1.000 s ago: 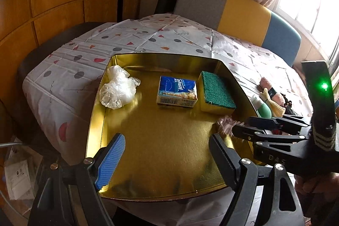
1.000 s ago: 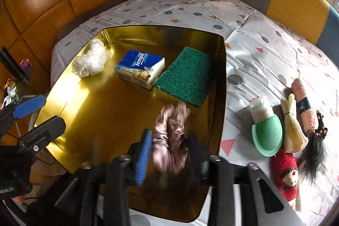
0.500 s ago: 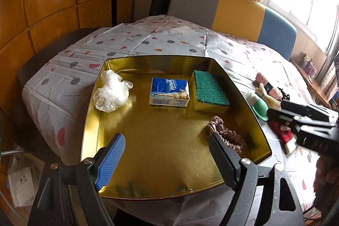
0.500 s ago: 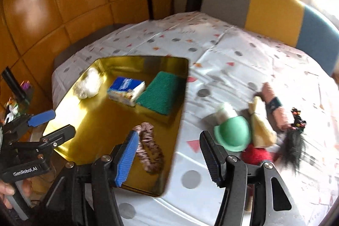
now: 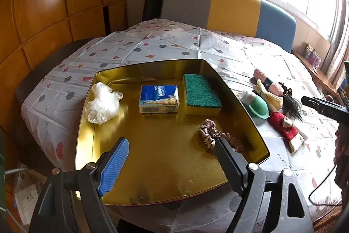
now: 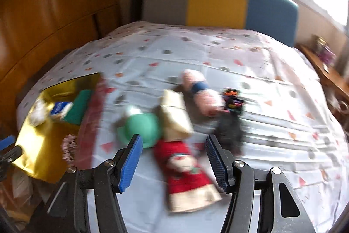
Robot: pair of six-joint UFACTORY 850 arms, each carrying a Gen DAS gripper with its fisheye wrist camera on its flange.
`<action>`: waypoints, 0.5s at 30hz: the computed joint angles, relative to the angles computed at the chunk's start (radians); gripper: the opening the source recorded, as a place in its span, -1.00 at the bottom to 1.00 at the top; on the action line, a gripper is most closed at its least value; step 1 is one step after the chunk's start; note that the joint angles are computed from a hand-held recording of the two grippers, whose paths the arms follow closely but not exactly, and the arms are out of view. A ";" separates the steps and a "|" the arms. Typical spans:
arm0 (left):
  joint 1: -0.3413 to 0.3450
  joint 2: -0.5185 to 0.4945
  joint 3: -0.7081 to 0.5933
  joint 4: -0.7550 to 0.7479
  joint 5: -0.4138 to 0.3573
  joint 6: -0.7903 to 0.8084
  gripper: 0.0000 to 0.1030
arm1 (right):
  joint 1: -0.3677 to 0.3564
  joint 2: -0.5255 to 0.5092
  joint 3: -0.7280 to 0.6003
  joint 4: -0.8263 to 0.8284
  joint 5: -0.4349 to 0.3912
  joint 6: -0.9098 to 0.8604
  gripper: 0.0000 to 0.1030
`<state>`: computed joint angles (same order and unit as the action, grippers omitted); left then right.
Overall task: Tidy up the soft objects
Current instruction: 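Reach the left tool to the green bottle and the right tool to the black hair bun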
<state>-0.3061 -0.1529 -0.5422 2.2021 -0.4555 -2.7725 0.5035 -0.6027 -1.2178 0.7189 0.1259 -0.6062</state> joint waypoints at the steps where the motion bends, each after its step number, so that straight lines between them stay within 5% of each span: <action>1: -0.002 -0.002 -0.003 -0.004 0.000 0.008 0.60 | -0.015 -0.003 0.001 0.067 0.012 -0.053 0.18; 5: -0.019 -0.011 -0.026 -0.050 0.000 0.074 0.60 | -0.069 -0.017 0.011 0.159 0.060 -0.094 0.18; 8: -0.034 -0.021 -0.048 -0.088 -0.001 0.134 0.60 | -0.110 -0.020 0.039 0.090 0.092 0.051 0.18; 15: -0.069 -0.063 -0.122 -0.145 0.008 0.249 0.60 | -0.175 -0.022 0.045 0.085 0.054 0.192 0.21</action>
